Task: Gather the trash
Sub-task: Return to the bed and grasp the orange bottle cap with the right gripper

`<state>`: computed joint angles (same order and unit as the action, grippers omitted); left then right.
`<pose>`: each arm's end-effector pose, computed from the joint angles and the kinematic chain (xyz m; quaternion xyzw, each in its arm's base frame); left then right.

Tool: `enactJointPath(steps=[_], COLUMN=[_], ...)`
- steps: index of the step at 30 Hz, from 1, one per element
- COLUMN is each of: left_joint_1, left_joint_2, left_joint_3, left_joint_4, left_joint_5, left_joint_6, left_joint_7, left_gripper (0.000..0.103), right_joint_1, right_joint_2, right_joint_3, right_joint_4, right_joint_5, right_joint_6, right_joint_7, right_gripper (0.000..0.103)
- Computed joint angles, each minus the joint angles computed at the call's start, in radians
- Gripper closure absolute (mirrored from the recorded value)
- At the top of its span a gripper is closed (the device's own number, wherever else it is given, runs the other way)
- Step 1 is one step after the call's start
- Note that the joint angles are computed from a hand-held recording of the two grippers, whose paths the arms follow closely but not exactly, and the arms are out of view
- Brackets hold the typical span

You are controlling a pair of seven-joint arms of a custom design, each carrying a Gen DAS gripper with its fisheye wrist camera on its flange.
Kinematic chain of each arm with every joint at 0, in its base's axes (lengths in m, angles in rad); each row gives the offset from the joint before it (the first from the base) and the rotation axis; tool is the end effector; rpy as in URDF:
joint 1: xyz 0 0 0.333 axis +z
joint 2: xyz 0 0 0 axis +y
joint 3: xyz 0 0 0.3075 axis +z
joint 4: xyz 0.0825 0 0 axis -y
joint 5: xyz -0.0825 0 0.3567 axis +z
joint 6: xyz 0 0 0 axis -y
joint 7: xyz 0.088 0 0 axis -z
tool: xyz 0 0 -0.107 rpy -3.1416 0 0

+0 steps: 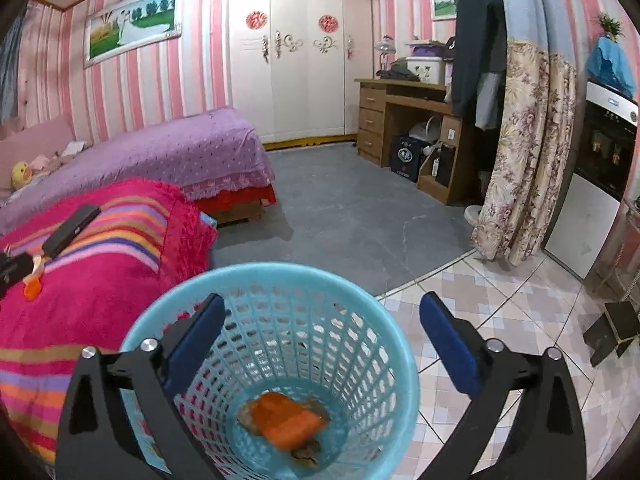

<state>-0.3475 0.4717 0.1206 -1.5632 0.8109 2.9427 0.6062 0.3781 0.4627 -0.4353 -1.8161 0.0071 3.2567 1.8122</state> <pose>0.6651 -0.2190 0.4682 -0.6133 0.6314 -0.3410 0.3301 0.6702 0.0087 0.4389 -0.5649 0.6630 -0.3655 0.3283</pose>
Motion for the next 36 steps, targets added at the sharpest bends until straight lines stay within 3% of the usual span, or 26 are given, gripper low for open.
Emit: enactJointPath(steps=[3, 4, 12, 17, 19, 23, 27, 33, 36], left_joint_1=[-0.01, -0.005, 0.094, 0.195, 0.232, 0.32, 0.417, 0.47, 0.5], left_joint_2=[-0.041, -0.053, -0.196, -0.263, -0.288, -0.308, -0.304, -0.277, -0.267], left_joint_3=[0.033, 0.034, 0.036, 0.018, 0.019, 0.018, -0.01, 0.009, 0.008], left_joint_4=[-0.045, -0.056, -0.203, -0.272, -0.3, -0.335, -0.364, -0.376, -0.388], left_joint_5=[0.046, 0.056, 0.187, 0.227, 0.261, 0.291, 0.211, 0.189, 0.133], left_joint_6=[0.019, 0.021, 0.033, 0.009, 0.007, 0.018, 0.038, 0.02, 0.027], left_joint_7=[-0.041, -0.048, -0.133, -0.129, -0.156, -0.198, -0.141, -0.117, -0.085], left_gripper=[0.006, 0.006, 0.006, 0.006, 0.006, 0.006, 0.006, 0.006, 0.006], right_joint_1=[0.136, 0.158, 0.223, 0.22, 0.197, 0.186, 0.158, 0.091, 0.118], right_joint_2=[0.03, 0.036, 0.059, 0.084, 0.095, 0.129, 0.178, 0.275, 0.354], right_joint_3=[-0.135, -0.153, -0.141, -0.078, -0.016, 0.047, 0.134, 0.301, 0.29], right_joint_4=[0.016, 0.023, 0.086, 0.161, 0.199, 0.267, 0.364, 0.547, 0.67], right_joint_5=[0.015, 0.016, -0.007, -0.061, -0.084, -0.13, -0.171, -0.188, -0.209], right_joint_6=[-0.003, -0.005, -0.025, -0.056, -0.068, -0.1, -0.161, -0.278, -0.347], right_joint_7=[0.036, 0.043, 0.071, 0.088, 0.086, 0.098, 0.097, 0.056, 0.075], right_gripper=[0.005, 0.005, 0.005, 0.005, 0.005, 0.005, 0.005, 0.005, 0.005])
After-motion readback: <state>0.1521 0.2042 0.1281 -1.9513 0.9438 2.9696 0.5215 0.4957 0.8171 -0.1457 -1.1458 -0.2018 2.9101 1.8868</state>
